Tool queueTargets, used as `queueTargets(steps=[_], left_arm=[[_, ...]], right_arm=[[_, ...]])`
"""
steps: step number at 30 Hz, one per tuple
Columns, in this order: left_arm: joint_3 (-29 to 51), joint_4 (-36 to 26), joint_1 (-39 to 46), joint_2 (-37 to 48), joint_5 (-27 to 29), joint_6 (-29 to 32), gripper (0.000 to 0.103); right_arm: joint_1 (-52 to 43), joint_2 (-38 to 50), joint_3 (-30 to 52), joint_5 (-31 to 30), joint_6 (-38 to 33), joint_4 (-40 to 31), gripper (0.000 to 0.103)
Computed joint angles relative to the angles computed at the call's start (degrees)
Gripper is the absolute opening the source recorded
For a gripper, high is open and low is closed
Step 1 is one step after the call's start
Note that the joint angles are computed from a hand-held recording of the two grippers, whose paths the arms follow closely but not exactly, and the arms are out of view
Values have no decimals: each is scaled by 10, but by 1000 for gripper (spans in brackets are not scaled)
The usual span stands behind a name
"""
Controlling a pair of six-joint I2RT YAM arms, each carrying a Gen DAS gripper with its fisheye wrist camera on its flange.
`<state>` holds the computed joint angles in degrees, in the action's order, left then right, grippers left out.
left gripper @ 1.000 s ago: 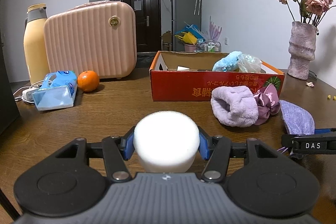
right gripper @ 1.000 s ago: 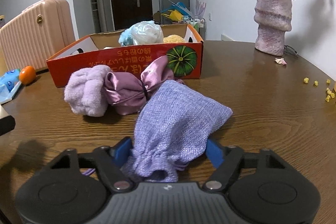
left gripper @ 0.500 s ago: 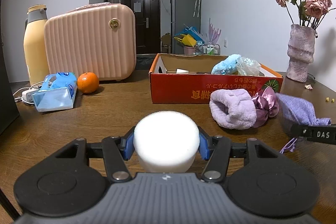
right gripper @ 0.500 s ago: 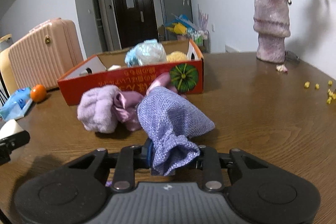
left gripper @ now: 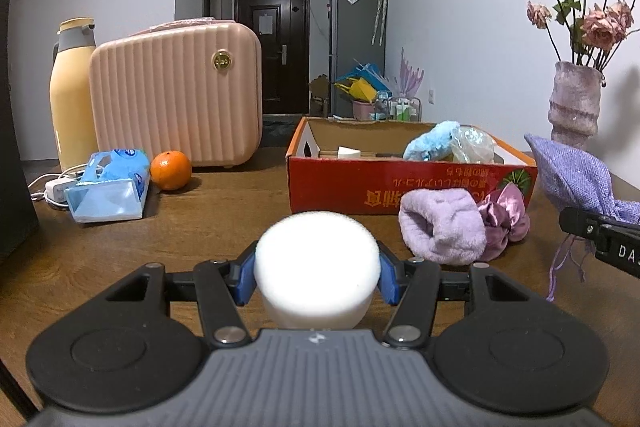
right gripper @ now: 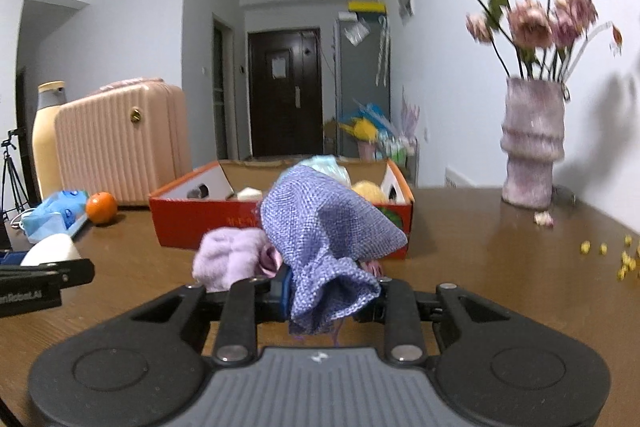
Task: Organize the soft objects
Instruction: 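Carry the sponge and pouch over the red box with both grippers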
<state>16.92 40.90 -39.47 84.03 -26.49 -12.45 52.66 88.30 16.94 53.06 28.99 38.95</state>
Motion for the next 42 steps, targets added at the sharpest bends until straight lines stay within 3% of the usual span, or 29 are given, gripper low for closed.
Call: queueTargets(steps=[12, 20, 42], left_arm=[[33, 15, -11, 17, -13, -6, 58], [75, 27, -11, 50, -18, -9, 58], [241, 19, 27, 174, 5, -19, 58]], right_arm=[[12, 76, 5, 22, -127, 178, 26], [-28, 125, 27, -14, -169, 256, 26], [-177, 162, 68, -128, -199, 327, 26]])
